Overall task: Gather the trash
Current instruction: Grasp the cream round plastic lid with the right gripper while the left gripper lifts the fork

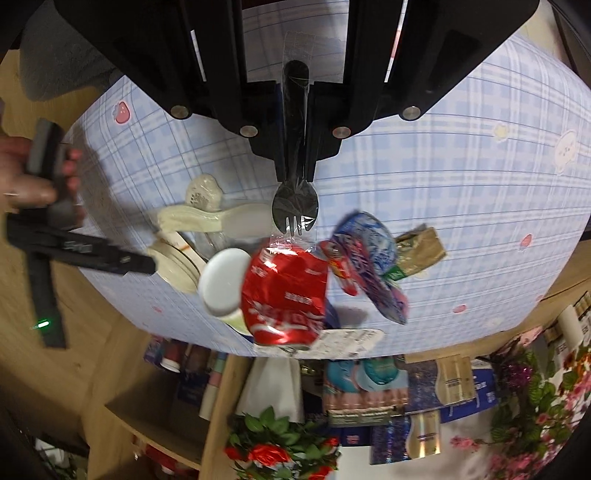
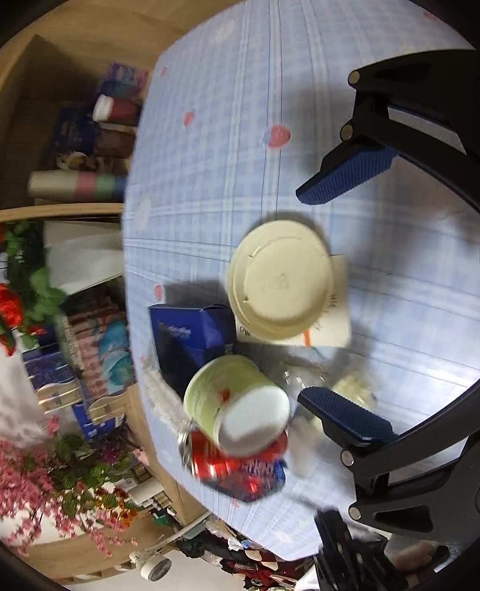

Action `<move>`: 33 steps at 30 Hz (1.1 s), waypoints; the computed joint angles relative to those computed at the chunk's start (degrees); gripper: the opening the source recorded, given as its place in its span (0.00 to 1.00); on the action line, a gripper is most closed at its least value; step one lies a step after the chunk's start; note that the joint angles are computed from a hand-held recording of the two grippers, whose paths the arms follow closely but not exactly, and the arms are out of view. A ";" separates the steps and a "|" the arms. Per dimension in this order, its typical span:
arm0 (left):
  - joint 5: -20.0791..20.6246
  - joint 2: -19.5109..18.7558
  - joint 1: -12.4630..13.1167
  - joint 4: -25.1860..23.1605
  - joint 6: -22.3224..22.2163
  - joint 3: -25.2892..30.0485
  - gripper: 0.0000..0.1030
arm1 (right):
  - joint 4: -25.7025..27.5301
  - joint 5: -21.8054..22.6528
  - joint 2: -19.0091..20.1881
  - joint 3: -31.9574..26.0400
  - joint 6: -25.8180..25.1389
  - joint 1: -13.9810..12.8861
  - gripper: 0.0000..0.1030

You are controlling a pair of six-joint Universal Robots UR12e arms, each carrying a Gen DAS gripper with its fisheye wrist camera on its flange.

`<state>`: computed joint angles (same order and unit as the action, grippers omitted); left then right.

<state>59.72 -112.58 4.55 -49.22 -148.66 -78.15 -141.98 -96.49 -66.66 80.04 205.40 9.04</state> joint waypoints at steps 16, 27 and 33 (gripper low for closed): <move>-1.79 -0.18 2.12 2.28 -6.03 1.21 0.09 | 6.59 2.20 4.06 -4.91 3.86 -1.50 0.85; -5.38 2.05 3.07 3.51 -5.26 -0.66 0.09 | -2.56 -0.99 -1.15 0.94 3.87 0.48 0.85; -8.04 3.89 4.17 4.18 -4.86 -2.09 0.09 | -5.74 -4.17 -4.31 4.10 1.94 2.82 0.85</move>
